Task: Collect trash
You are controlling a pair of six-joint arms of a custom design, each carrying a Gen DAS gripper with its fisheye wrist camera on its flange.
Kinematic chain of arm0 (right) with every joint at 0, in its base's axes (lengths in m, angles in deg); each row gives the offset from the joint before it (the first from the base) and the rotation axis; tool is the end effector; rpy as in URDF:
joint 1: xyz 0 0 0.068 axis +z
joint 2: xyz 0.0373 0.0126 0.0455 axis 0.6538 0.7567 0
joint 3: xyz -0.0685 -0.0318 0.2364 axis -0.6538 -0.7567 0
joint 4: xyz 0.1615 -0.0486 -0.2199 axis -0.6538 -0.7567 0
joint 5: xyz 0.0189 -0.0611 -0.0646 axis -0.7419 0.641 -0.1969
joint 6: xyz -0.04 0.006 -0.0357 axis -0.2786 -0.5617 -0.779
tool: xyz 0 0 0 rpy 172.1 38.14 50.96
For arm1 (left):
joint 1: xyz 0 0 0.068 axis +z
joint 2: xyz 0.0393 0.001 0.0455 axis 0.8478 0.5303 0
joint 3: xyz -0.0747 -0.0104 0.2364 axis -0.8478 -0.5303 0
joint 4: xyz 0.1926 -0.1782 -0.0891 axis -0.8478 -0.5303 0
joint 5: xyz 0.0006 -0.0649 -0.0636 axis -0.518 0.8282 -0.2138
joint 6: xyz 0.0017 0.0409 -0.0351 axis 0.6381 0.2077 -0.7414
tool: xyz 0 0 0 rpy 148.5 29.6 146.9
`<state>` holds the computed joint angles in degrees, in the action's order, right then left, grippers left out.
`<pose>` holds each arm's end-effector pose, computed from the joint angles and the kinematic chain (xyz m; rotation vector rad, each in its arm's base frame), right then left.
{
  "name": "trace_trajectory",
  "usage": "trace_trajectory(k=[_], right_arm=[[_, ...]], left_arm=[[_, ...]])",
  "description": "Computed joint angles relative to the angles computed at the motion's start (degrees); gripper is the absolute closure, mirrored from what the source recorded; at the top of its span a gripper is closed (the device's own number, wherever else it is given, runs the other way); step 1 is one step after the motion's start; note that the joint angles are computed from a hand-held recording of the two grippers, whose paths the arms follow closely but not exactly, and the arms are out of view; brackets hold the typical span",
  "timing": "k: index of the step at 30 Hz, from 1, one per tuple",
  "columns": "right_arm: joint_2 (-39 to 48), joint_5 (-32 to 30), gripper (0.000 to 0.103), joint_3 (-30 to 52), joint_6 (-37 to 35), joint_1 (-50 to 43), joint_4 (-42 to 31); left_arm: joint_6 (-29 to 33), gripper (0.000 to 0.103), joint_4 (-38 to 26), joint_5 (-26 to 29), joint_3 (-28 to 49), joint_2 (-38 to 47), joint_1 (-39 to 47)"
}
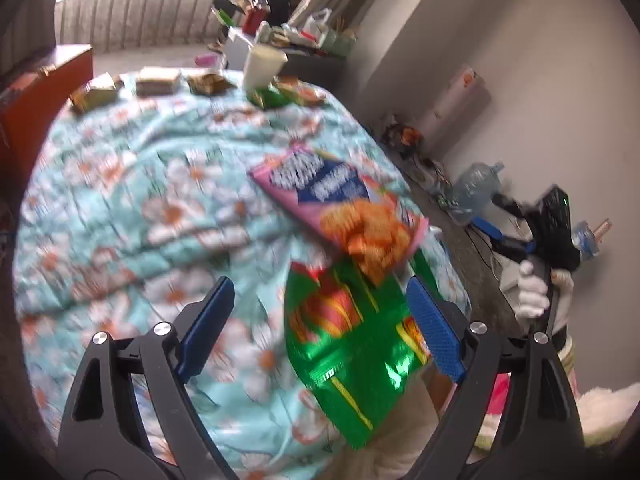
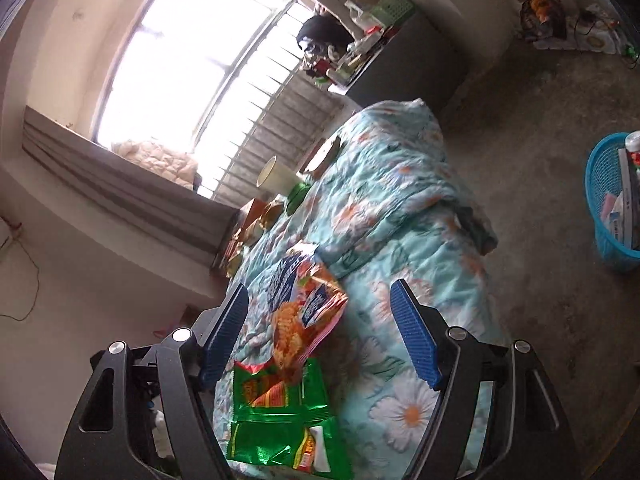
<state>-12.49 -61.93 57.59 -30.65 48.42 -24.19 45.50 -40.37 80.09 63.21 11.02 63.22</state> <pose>0.2827 0.0526 0.3498 0.5854 2.1970 1.0311 0.3029 0.0049 0.4043 0.4398 2.4664 -0.7778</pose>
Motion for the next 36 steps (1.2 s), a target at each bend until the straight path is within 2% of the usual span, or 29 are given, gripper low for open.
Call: trace_trajectory(k=[4, 7, 9, 12, 17, 22, 29, 30, 36], right_arm=[[3.25, -2.58, 0.031, -1.34, 5.31, 2.64, 2.79], [4.85, -3.68, 0.032, -3.11, 9.19, 4.19, 5.26], [5.77, -2.71, 0.032, -3.05, 10.15, 5.31, 4.59], [7.4, -3.5, 0.032, -3.57, 12.03, 5.76, 6.29], [11.18, -4.15, 0.032, -1.94, 13.64, 6.71, 8.84], [16.28, -4.22, 0.032, 1.6, 14.46, 7.71, 10.61], [17.72, -3.07, 0.045, 1.45, 16.52, 8.28, 13.58], [17.9, -2.72, 0.046, 1.21, 17.08, 8.44, 14.4], [14.97, -2.33, 0.067, -3.69, 20.49, 7.66, 19.29]], left_arm=[[0.04, 0.02, 2.05, 2.27, -10.64, -4.29, -0.01], [-1.0, 0.026, 4.46, 2.03, -15.77, -5.51, -0.96], [-1.44, 0.027, 4.96, 0.99, -17.26, -5.16, -1.48], [-1.86, 0.034, 7.25, -1.23, -18.68, -4.85, -2.4], [-3.15, 0.044, 7.11, 0.98, -17.74, -2.06, -2.42], [-4.62, 0.056, 9.92, 0.03, -18.7, -1.68, -3.3], [-5.16, 0.078, 10.08, 0.72, -18.77, 0.04, -3.1], [-5.07, 0.078, 9.97, 0.98, -18.9, 0.04, -2.85], [-4.71, 0.094, 10.14, 2.53, -19.32, -0.07, -1.57]])
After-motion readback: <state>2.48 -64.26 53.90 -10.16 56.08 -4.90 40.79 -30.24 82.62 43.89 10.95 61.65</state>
